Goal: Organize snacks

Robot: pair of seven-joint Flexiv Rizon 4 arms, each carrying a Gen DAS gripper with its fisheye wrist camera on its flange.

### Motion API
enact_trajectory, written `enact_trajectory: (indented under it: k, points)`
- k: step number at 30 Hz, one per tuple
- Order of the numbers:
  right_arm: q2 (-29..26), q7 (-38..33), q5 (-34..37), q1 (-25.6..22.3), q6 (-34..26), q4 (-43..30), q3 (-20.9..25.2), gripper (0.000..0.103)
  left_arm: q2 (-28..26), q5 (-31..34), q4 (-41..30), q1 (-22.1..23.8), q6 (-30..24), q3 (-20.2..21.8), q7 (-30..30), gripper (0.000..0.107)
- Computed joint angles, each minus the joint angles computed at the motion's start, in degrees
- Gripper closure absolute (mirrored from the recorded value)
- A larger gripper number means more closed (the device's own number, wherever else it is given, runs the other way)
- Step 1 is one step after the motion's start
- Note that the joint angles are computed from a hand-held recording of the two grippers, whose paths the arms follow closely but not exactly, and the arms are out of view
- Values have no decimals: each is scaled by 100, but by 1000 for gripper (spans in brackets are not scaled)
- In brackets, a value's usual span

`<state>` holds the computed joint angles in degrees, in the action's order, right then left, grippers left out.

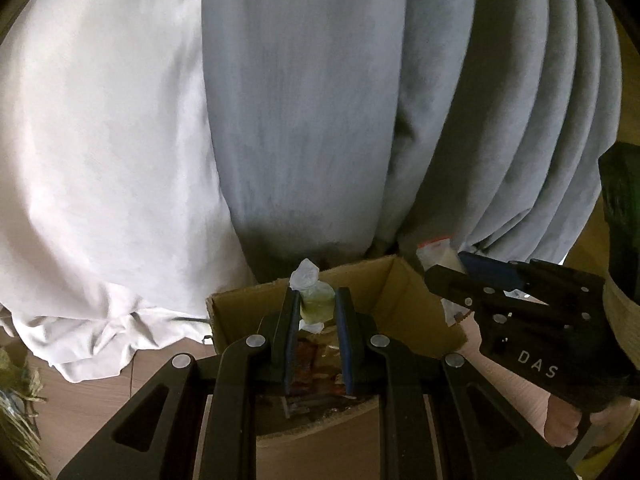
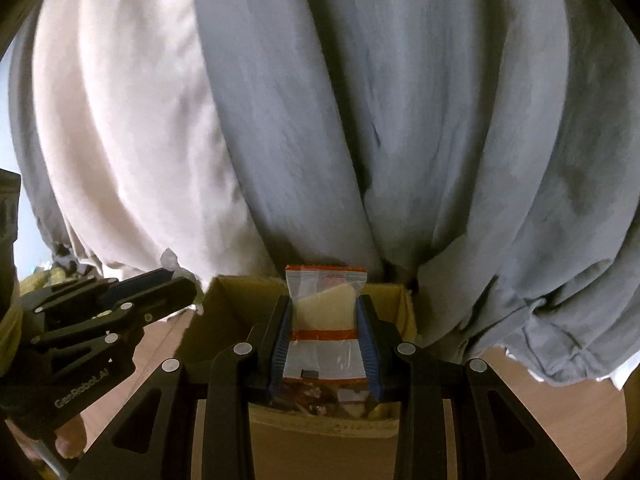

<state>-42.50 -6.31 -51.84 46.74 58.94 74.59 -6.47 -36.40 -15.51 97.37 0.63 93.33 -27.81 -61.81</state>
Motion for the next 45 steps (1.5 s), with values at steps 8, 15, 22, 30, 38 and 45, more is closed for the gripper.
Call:
enact_trajectory:
  k: [8,15,22,30,38,45]
  points:
    - [-284,-519,923,-160,-632,-454,331,52,-34,-211,-304,-729,-467,1077,-448,64]
    - [-205,-510,1033,-37,-881,-385,288,40,246,-33,92,-1030,-7,1576,-907,41]
    - [298,279,304,277,-927,268,101,29,783,297,880,-1355,939,2101,-1463,21]
    - [1030,1575,-1005,520,-1314,1178,273,26,1371,622,1972,-1580,2195,2368,-1823,5]
    - [1521,2306,-1776,555,-1938,1812,870,19,2024,951,3104,-1521,3006,2302,-2168,4]
    - [1821,2663,-2153,749,-2797,2204,1349,18,2512,942,3915,-1683,3434,2356,-2303,4]
